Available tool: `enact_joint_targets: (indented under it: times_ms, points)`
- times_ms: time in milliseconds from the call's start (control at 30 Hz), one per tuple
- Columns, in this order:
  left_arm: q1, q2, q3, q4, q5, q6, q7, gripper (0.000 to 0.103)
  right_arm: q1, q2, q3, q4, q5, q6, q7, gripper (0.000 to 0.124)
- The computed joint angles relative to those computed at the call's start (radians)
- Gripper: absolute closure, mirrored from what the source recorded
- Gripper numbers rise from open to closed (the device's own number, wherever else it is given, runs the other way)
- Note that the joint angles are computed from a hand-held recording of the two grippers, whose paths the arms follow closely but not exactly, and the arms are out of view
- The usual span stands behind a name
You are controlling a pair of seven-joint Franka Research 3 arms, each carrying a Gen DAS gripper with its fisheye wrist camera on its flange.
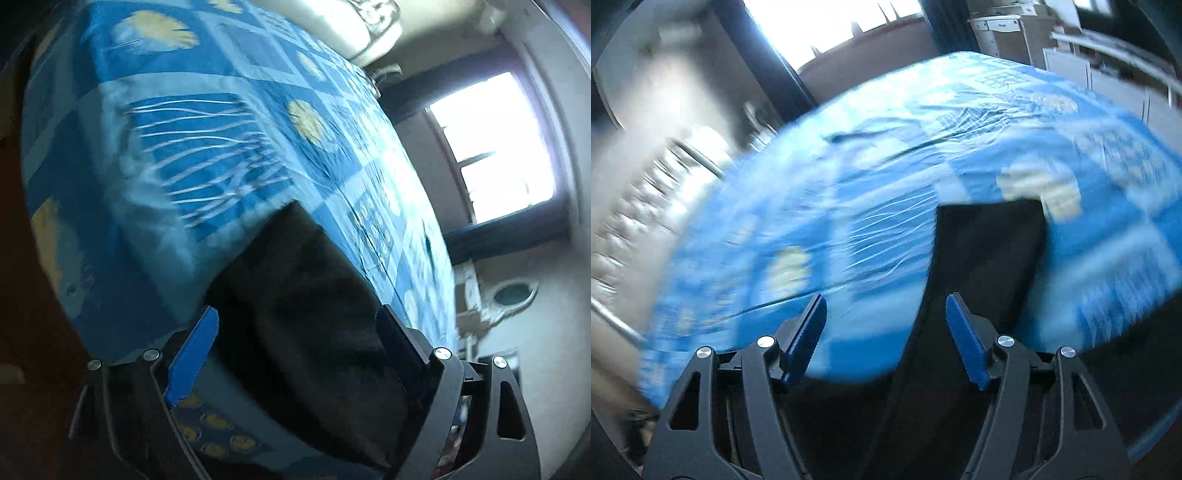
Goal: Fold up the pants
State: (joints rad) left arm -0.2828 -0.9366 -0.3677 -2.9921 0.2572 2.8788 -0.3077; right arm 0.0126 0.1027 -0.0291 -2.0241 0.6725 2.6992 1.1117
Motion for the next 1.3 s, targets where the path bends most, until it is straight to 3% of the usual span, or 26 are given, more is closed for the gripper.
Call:
enact_joint_targets:
  times_ms: [33, 133, 200, 233, 300, 333, 400, 467, 600, 733, 800, 900, 1100, 1300]
  points:
    - [0.02, 0.052, -0.003, 0.024, 0.008, 0.026, 0.009, 0.017, 0.023, 0.081, -0.021, 0.083, -0.172, -0.013, 0.132, 0.057]
    - [0.075, 0.204, -0.026, 0.078, 0.019, 0.141, 0.003, 0.017, 0.105, 0.236, -0.094, 0.242, -0.493, -0.069, 0.391, 0.057]
    - [0.095, 0.303, -0.037, 0.114, 0.019, 0.211, 0.006, 0.017, 0.15, 0.33, -0.133, 0.36, -0.639, -0.128, 0.503, 0.057]
    - [0.111, 0.328, -0.056, 0.129, 0.022, 0.217, 0.004, 0.017, 0.181, 0.372, -0.164, 0.409, -0.727, -0.173, 0.555, 0.057]
    - [0.131, 0.354, -0.082, 0.172, 0.038, 0.164, 0.017, 0.017, 0.174, 0.421, -0.156, 0.467, -0.773, -0.242, 0.575, 0.057]
    - [0.13, 0.358, -0.092, 0.187, 0.049, 0.136, 0.022, 0.017, 0.151, 0.433, -0.137, 0.476, -0.755, -0.248, 0.567, 0.058]
    - [0.13, 0.372, -0.098, 0.212, 0.078, 0.102, 0.036, 0.016, 0.097, 0.412, -0.098, 0.433, -0.685, -0.209, 0.545, 0.074]
    - [0.125, 0.377, -0.097, 0.22, 0.095, 0.087, 0.033, 0.016, 0.037, 0.376, -0.055, 0.383, -0.604, -0.171, 0.469, 0.115]
    - [0.112, 0.374, -0.09, 0.229, 0.105, 0.062, 0.002, 0.016, -0.122, 0.236, 0.058, 0.227, -0.267, -0.095, 0.219, 0.117]
    - [0.094, 0.377, -0.086, 0.245, 0.115, 0.067, -0.015, 0.016, -0.242, 0.061, 0.098, 0.071, 0.135, -0.084, -0.119, 0.117]
    - [0.095, 0.394, -0.099, 0.271, 0.131, 0.061, -0.016, 0.016, -0.283, -0.047, 0.065, -0.027, 0.318, -0.105, -0.295, 0.117]
    - [0.09, 0.434, -0.114, 0.315, 0.153, 0.052, -0.017, 0.016, -0.307, -0.152, -0.023, -0.133, 0.466, -0.165, -0.441, 0.117]
    - [0.091, 0.53, -0.151, 0.418, 0.22, 0.055, -0.043, 0.016, -0.336, -0.233, -0.209, -0.291, 0.5, -0.283, -0.484, 0.117]
    - [0.133, 0.637, -0.217, 0.515, 0.365, 0.085, -0.172, 0.016, -0.383, -0.169, -0.291, -0.332, 0.555, -0.428, -0.455, 0.115]
